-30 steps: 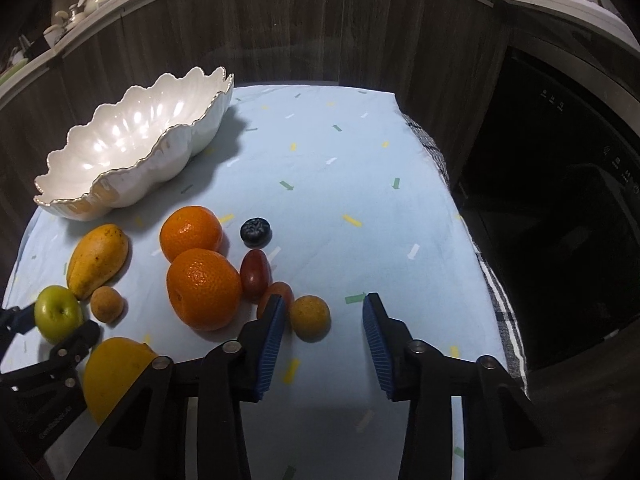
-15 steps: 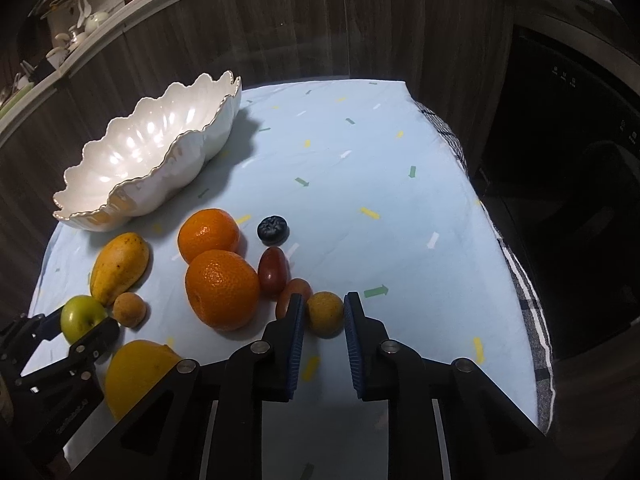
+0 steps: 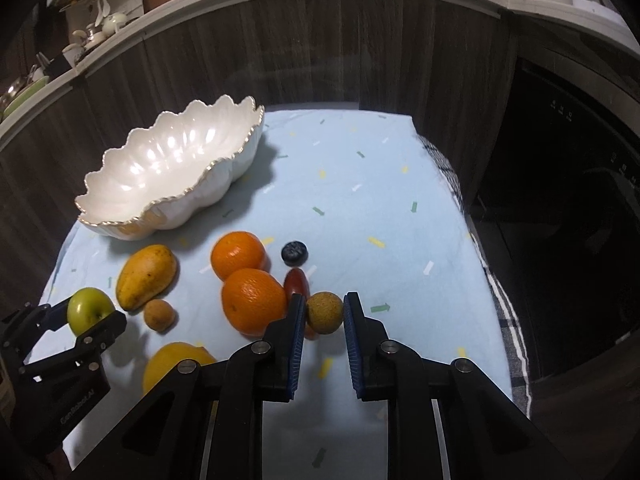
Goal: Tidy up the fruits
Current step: 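Lift the green apple with the left tool and release it into the white bowl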
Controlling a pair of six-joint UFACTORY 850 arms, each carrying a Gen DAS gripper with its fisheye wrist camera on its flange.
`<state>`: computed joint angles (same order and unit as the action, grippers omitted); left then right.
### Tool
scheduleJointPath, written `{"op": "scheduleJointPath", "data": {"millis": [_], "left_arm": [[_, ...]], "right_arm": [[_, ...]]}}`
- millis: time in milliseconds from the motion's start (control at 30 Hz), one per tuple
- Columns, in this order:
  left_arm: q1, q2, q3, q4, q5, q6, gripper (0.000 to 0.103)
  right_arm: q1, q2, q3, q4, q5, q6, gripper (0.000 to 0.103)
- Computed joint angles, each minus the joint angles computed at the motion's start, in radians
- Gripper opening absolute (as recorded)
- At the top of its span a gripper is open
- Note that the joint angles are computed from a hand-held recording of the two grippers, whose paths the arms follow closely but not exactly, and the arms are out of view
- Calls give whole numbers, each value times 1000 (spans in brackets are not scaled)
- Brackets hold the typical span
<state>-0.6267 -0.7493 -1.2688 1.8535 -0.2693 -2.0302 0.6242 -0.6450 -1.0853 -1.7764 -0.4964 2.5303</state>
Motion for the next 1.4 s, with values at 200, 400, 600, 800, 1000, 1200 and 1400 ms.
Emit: {"op": "scheduleJointPath", "data": {"millis": [200,400,600,800,1000,1200,1400], "left_arm": [[12,35,21,52,-8,-60,48],[24,70,38,95,-22,-107,48],[39,98,44,99,-40,-111,48],[58,110,38,128,-60,-141,48],[79,110,14,156,-78,-159,48],[102,103,-20,190,-83,-179,48],[113,84,-61,195,-81,-175,48]], "right_arm": [[16,21,-10,10,-26,-37,21],[30,32,-39,9,-50,-76,21],[40,33,-75,-6,-67,-102,21],[42,21,-125,-35,-70,-127,21],[37,1,-189,-62,-75,-156,21],[32,-18,-241,-79,-79,-183,21],[22,-40,-286,-86,-76,-202,21]]}}
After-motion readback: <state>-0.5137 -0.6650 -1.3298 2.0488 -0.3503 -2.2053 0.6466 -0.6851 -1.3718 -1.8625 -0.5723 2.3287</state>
